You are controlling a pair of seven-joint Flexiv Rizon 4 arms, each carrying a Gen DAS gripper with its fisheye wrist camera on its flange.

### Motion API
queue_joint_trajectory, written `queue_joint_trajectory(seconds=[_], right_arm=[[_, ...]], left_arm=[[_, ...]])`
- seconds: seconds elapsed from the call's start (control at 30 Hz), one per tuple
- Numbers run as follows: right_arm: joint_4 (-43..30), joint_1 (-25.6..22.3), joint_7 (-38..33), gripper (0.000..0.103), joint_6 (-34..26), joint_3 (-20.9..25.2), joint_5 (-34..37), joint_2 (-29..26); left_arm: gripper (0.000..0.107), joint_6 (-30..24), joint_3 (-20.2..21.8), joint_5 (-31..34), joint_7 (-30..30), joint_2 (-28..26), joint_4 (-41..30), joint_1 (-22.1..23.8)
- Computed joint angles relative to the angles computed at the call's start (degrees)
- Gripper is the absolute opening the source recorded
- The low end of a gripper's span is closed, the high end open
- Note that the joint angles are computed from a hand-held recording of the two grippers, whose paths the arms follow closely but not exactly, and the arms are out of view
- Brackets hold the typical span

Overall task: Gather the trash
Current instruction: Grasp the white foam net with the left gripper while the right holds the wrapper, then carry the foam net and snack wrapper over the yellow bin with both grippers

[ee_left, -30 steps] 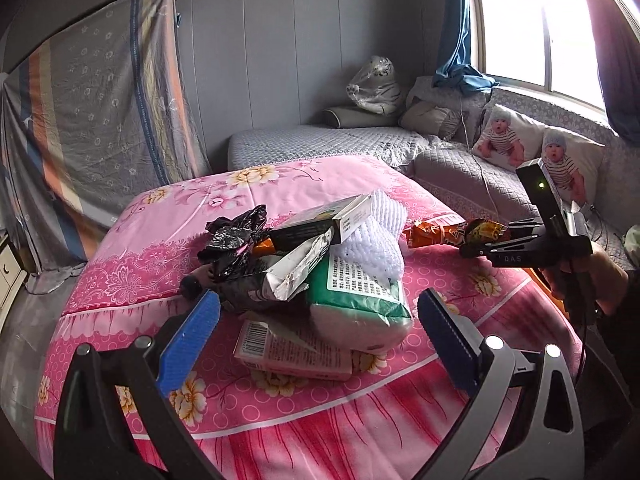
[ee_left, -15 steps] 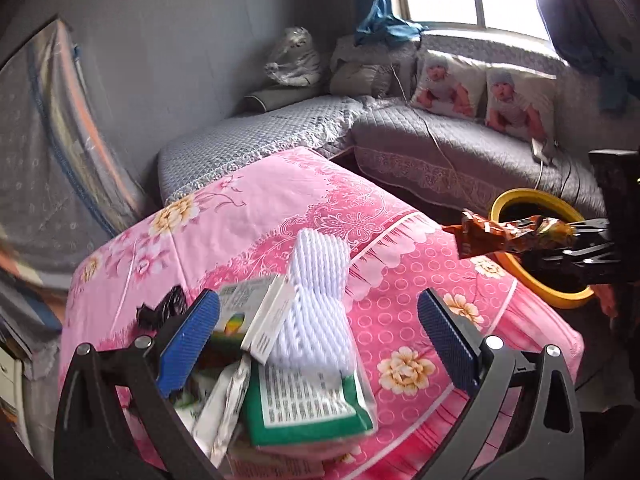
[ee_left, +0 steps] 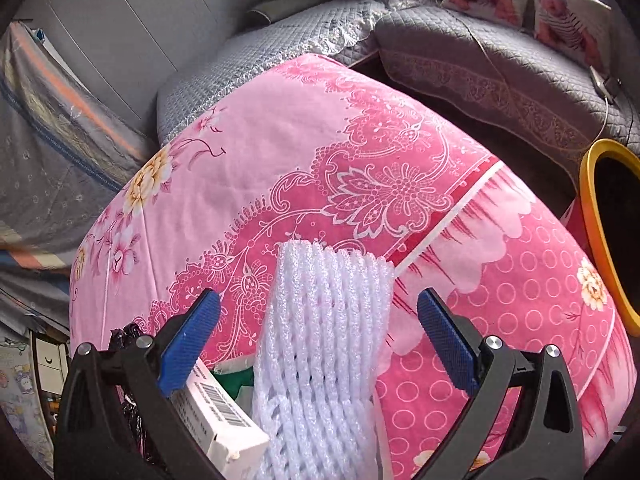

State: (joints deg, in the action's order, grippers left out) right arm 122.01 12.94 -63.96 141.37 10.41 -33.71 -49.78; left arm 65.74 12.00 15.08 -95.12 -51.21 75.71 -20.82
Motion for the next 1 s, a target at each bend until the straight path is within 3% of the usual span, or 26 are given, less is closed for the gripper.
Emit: queue_joint_trajectory(seconds=[0.03,0.13,0.27,0.43,0.7,0.8,0.9,1.0], right_arm=[[0.08,0.1,-0.05,0.026,0.38,0.05,0.45,-0.12],[0.63,0.25,-0.01,0.026,1.37,0.12,1.45,-0.15],[0.63,0.24,0.87,0.026,1.37,0.01,1.84,-0.1],[0.93,0.56,1.67,0.026,1.05,0.06,2.58,0.23],[1.72,2.03,1.4,0.026,0.82,0.45,3.51,1.6],[2.03,2.73,1.28,0.026,0.63,0.63,3.82,2.08],[2.09,3.62,0.96,0.026,0.16,0.72,4.16,2.4],[1.77,4.26,1.06,0.026,-0.53,1.05,4.25,2.4]], left_arm=[[0.093,-1.4,1.12,0.45,-0.57,-0.67,-1.06,-0.76],[0.061,-3.13,-0.06,-0.2,-0.5,-0.88,-1.25,0.22],[0.029,0.51,0.31,1.07,-1.73,0.58,1.57,-0.42],[0.024,7.59,0.78,1.86,-2.34,3.16,6.22,-1.07],[0.024,31.55,-1.05,-1.56,-3.45,12.77,23.28,1.24],[0.024,39.66,1.09,-3.17,-5.05,16.13,30.22,0.31],[0.024,47.41,5.9,-6.43,-5.8,18.31,36.86,-3.08],[0.024,53.87,7.36,-9.54,-6.05,20.6,43.45,-3.84]])
